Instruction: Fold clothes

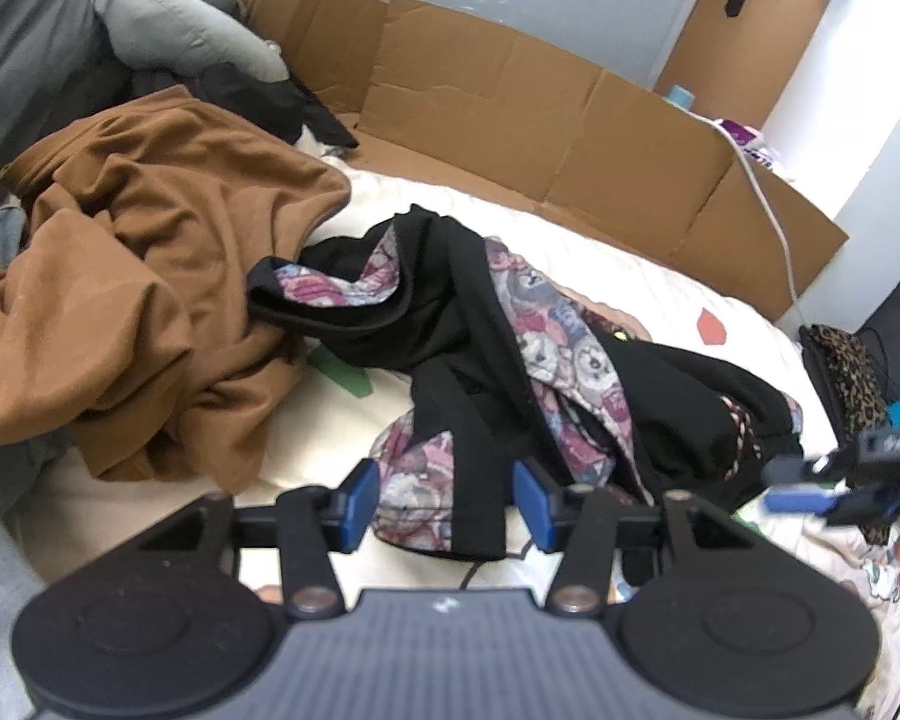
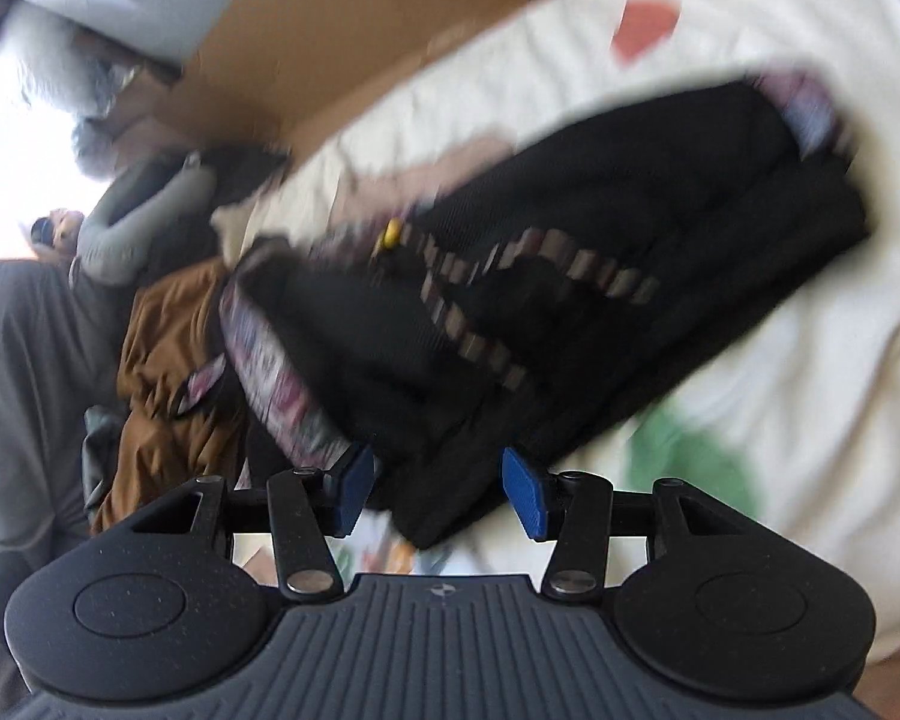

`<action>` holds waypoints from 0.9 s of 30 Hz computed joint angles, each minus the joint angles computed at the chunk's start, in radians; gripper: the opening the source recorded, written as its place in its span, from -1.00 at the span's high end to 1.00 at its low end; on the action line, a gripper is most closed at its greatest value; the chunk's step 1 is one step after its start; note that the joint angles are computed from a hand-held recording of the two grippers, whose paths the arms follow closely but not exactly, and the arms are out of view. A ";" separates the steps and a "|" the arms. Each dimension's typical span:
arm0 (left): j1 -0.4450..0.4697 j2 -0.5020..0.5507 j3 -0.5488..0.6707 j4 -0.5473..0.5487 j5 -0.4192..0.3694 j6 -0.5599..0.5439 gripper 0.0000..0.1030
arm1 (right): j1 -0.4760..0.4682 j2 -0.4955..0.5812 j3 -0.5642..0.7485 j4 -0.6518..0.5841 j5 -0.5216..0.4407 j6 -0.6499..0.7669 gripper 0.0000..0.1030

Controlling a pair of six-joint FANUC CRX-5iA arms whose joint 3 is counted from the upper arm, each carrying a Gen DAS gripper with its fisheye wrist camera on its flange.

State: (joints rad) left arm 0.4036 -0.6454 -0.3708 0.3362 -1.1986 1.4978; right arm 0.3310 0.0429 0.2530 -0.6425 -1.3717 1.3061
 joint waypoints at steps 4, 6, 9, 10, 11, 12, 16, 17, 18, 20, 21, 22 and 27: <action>-0.013 0.002 -0.032 0.026 0.024 0.036 -0.02 | 0.027 0.005 -0.043 -0.050 -0.006 -0.035 -0.07; -0.019 0.007 -0.038 0.035 0.025 0.009 -0.02 | 0.042 0.005 -0.065 -0.055 0.002 -0.045 -0.07; -0.006 -0.003 -0.051 0.042 0.023 -0.017 -0.02 | 0.078 0.004 -0.094 -0.012 0.033 -0.067 -0.07; 0.006 -0.009 -0.060 0.051 0.022 -0.023 -0.02 | 0.084 0.004 -0.101 -0.004 0.052 -0.069 -0.07; 0.019 -0.015 -0.069 0.060 0.020 -0.029 -0.02 | 0.088 0.005 -0.108 0.001 0.070 -0.071 -0.06; 0.030 -0.020 -0.075 0.063 0.017 -0.024 -0.02 | 0.089 0.007 -0.113 -0.003 0.083 -0.069 -0.06; 0.061 -0.026 -0.082 0.064 -0.010 -0.015 -0.02 | 0.101 0.004 -0.127 -0.012 0.139 -0.050 -0.10; 0.062 -0.024 -0.079 0.062 -0.012 -0.015 -0.02 | 0.108 0.001 -0.134 -0.010 0.158 -0.044 -0.09; 0.060 -0.023 -0.076 0.060 -0.013 -0.016 -0.01 | 0.116 -0.003 -0.142 -0.009 0.179 -0.038 -0.10; 0.058 -0.021 -0.076 0.074 -0.011 -0.027 0.00 | 0.109 0.001 -0.140 -0.033 0.185 -0.009 0.35; 0.052 -0.021 -0.074 0.078 -0.008 -0.030 0.01 | 0.096 0.009 -0.130 -0.054 0.167 0.001 0.51; 0.045 -0.020 -0.072 0.082 -0.004 -0.033 0.01 | 0.084 0.015 -0.123 -0.072 0.153 0.003 0.63; 0.000 -0.006 -0.044 0.066 0.001 -0.020 0.00 | 0.012 0.016 -0.080 -0.117 0.053 0.050 0.73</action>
